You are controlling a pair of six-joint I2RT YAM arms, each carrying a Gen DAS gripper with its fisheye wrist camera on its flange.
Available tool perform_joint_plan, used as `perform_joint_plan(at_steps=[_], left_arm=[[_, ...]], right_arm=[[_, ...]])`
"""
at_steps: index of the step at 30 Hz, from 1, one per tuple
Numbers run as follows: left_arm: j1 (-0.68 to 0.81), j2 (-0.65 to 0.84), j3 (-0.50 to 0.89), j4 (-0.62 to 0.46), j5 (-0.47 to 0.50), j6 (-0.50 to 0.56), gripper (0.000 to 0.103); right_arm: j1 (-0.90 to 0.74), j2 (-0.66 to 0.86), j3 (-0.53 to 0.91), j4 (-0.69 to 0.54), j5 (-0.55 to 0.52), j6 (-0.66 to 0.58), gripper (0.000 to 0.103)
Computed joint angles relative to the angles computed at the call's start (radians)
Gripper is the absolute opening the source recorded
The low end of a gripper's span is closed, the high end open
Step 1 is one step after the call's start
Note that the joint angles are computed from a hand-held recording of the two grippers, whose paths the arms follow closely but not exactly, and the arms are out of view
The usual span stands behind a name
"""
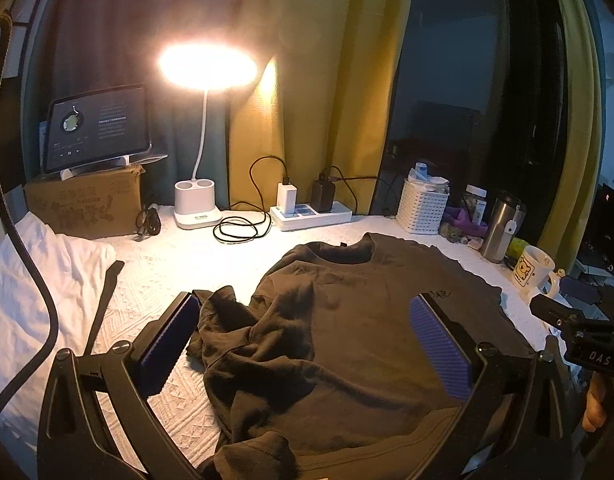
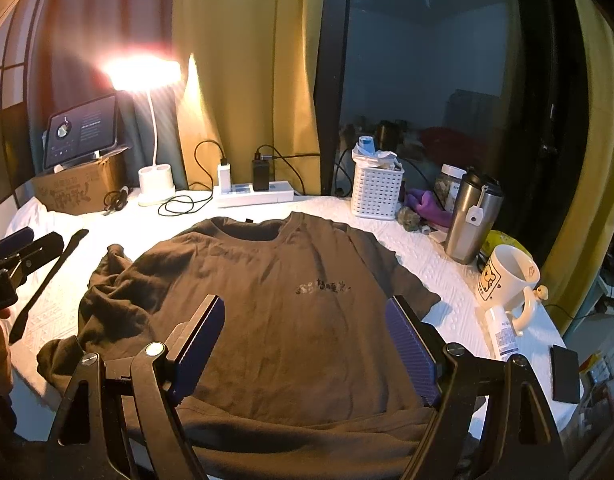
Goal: Fold small clothes
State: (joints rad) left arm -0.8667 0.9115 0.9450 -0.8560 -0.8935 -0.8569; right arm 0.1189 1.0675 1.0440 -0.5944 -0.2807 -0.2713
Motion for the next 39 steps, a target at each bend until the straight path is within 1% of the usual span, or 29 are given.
perform_joint_plan(at_steps=[7,39], left_arm=[[-0.009,0.012,0.007,-0.004,-0.002,-0.006,0.103],[-0.049,0.052,0.039,-0.011,-0.036,-0.003,0.103]], right_arm=[[0.000,-0.014,-0.021,0.004,0.005,0.010,0.083],[-0.025,0.003,-0.011,-0.001,-0.009,0.002,0.084]])
